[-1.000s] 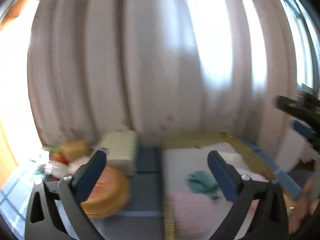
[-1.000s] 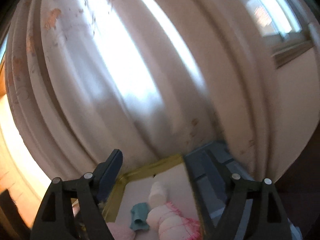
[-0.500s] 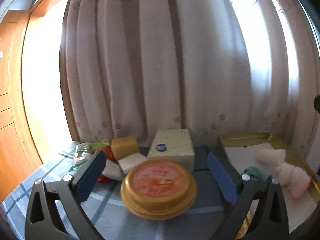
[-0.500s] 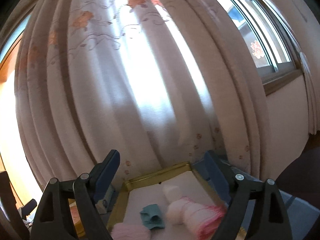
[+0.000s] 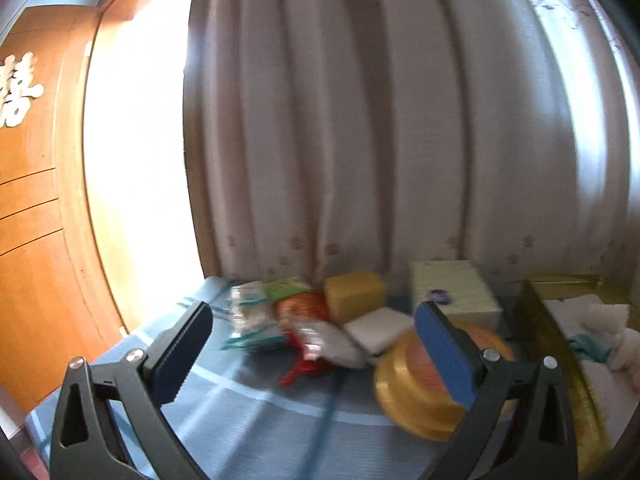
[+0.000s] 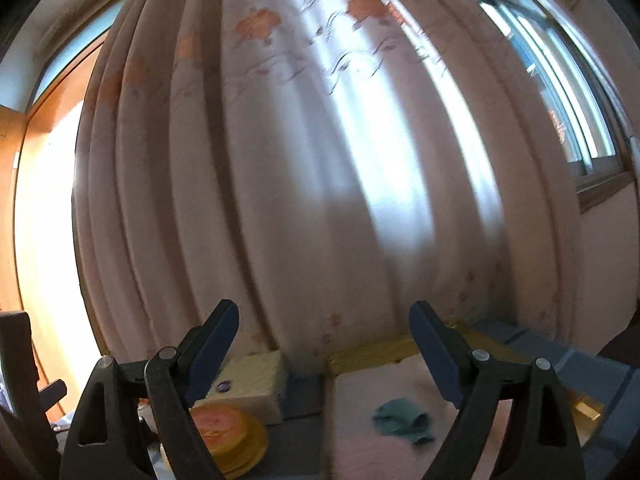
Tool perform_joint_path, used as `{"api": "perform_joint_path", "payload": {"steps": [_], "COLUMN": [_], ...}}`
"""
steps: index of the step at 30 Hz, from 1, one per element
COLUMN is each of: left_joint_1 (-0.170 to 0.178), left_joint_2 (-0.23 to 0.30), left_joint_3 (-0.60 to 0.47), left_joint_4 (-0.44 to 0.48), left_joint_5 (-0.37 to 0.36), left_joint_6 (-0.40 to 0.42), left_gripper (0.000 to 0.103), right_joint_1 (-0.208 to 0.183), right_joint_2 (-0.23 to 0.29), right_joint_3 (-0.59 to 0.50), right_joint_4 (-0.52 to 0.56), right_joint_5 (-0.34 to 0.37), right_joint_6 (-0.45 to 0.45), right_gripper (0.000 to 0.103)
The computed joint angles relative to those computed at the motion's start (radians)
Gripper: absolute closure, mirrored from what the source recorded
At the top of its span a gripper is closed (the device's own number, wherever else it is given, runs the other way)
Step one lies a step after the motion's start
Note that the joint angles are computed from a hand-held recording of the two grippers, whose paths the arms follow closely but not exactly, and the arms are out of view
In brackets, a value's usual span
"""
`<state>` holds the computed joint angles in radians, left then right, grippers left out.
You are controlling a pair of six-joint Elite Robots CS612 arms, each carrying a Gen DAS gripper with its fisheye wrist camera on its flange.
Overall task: Organize soft objects
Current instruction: 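Release items in the tray and move both grippers back to the pile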
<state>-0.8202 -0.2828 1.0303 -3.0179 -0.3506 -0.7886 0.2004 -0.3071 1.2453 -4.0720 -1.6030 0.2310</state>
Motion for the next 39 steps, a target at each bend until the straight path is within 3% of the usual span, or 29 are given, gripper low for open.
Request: {"api": "perform_joint_path", "payload": {"steps": [7,13,21,26,31,39], "left_joint_1": [0.027,0.054,0.078,0.094,0.117,0.147], "left_joint_2": [-0.084,-0.136,-0.156,-0.154,-0.157,-0.162], "left_joint_3": [0.156,0.239,0.27,0.256,0.242,0.225], "left_joint_4": [0.115,0.231,0.291,0.331,0.414,0.453], "left_joint_5": [0.031,0.024,0.017,0.011,0.012,-0.08], "left_joint_6": [-0.214,-0.397,-0.468,-0.466,-0.519,-0.544], "left_gripper": [0.001,0.001,0.001,0.001,0.001,0.001], "right_joint_1": [0.032,0.053,0.082,0.102,0.118,0.143], "right_joint_2": [0.009,0.016,0.027,0.03,0.034,0.043], "right_joint_3": [-0.038,-0.063,-0.103,-0.14,-0.178,-0.239], "right_joint_4": [0.113,0.145,0.218,0.356,0.494,0.67], "right_joint_5": [0.033,0.06,0.128,0.186,0.215,0.194], "right_joint_6": [-0.017,-0.034,-0.112,-0.201,-0.261,-0.358], "right_gripper": [0.014,0.014,0.014,0.014,0.014,0.016]}}
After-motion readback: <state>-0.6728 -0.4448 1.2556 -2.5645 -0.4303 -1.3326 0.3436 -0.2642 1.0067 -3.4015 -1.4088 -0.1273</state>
